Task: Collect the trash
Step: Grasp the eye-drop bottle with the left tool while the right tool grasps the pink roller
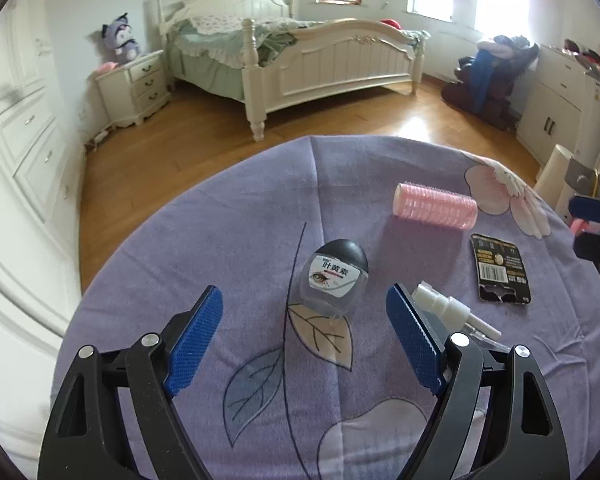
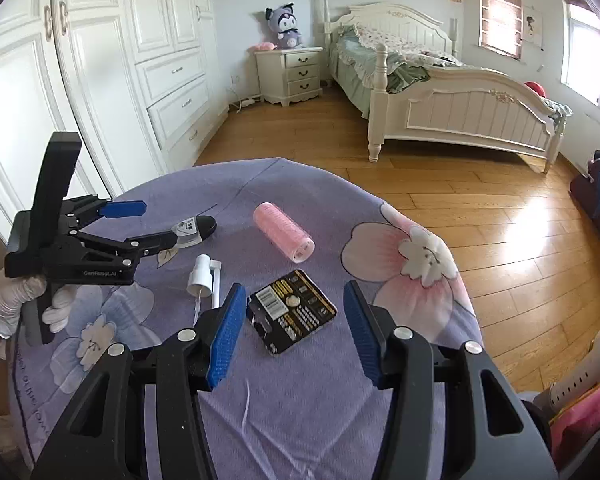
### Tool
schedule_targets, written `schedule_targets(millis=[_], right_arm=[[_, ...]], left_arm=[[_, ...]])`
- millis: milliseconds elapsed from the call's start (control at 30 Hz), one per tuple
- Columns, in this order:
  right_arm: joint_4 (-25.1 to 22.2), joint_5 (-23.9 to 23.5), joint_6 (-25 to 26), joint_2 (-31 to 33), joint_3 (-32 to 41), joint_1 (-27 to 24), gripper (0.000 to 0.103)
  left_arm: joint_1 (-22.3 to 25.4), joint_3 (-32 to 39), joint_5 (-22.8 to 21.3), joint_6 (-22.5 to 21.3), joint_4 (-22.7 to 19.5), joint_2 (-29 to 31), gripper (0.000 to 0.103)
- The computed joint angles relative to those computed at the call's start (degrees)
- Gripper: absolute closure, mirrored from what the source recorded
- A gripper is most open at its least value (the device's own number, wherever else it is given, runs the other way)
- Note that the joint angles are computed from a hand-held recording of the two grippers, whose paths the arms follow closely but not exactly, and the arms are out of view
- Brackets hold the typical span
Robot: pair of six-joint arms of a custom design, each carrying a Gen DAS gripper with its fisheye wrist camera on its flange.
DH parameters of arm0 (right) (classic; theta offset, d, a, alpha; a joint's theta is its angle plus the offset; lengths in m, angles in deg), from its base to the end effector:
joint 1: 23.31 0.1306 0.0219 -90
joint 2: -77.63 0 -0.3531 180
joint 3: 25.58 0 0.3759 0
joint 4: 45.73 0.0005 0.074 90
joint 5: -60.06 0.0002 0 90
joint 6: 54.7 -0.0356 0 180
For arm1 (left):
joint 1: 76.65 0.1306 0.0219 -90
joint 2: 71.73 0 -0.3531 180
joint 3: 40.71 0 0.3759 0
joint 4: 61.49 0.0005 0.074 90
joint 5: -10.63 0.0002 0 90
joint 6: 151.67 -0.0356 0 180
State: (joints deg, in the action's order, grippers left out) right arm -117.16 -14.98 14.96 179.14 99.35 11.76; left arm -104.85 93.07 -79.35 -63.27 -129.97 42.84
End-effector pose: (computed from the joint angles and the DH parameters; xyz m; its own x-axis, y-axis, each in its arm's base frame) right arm 0.4227 0.2849 0.5453 -0.7142 -0.0911 -0.6940 -0.1765 0.9829 0.0526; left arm 0.5242 -0.2816 0.4922 -0.6544 0.3826 -0.6522 0.4912 0.8709 0.0180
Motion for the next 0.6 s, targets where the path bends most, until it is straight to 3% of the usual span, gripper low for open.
schedule_targets(millis=[167,333,500,600], right_arm=[[-3.4,-4.5,2.3,8.9,10.1,-2.3,0.052],[-6.2,-5.7,3.1,15.9,17.6,-3.4,0.052],[-8.9,-5.2,4.4,19.7,21.8,-3.6,0.052],[-9.7,-5.8,3.6,20.5,22.6,-3.9,0.054]], left_arm=[[-0.1,3.3,0.7,-2.2,-1.5,3.1,0.021],[0.1,8.2,1.6,-1.8,-4.5,7.0,0.036],[0.2,9.7,2.7,-2.4,-4.7,8.1,0.043],[0.2,9.4,2.5,-2.1,-4.3,7.9,0.054]])
